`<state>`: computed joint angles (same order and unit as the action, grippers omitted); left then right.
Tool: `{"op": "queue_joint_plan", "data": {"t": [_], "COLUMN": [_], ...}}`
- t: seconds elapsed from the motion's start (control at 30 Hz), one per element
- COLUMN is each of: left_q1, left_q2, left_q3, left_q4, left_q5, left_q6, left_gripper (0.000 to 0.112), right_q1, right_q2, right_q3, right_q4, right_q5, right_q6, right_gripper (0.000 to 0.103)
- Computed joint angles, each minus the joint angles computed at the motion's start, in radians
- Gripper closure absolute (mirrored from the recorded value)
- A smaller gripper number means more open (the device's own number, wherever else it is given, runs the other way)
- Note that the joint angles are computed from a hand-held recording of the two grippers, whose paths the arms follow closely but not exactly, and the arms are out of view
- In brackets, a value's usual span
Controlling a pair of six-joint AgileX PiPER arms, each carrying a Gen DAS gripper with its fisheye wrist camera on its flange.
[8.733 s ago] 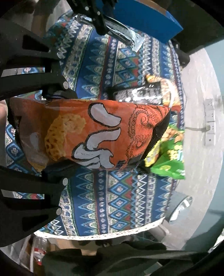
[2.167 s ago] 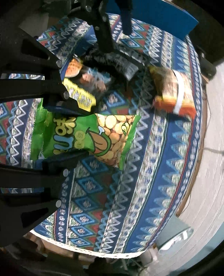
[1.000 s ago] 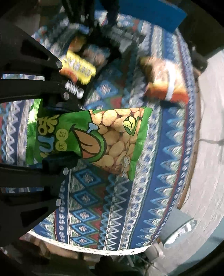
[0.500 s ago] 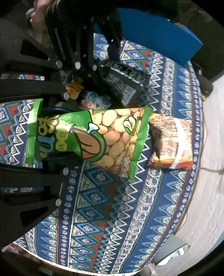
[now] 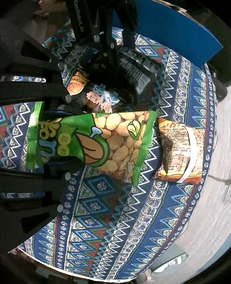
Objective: Organize snacks
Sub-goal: 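Carry the black bag and green peanut bag into the box and release both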
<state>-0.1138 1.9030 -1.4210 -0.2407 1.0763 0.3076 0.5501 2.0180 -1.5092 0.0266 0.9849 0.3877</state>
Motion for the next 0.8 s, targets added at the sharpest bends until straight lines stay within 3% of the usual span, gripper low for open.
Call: {"op": "queue_joint_plan", "data": {"t": [0.33,0.6,0.8], "left_q1": [0.038,0.1,0.069], "left_q2": [-0.091,-0.179,-0.229], "left_q3": [0.053,0.028,-0.001], "left_q4": [0.033,0.03,0.054], "left_q5": [-0.027,-0.001,-0.006], "left_q6": [0.068,0.111,0.062], "left_gripper": [0.065,0.065,0.065], "right_q1": [0.025,0.047,0.064], "right_q2": [-0.013,-0.016,-0.032], "right_q3": [-0.056,-0.162,-0.224], "right_q4": [-0.057,-0.112,-0.16], "right_q5": [0.039,0.106,0.139], "right_q6": [0.045,0.062,0.066], "right_gripper": [0.068,0.068,0.068]}}
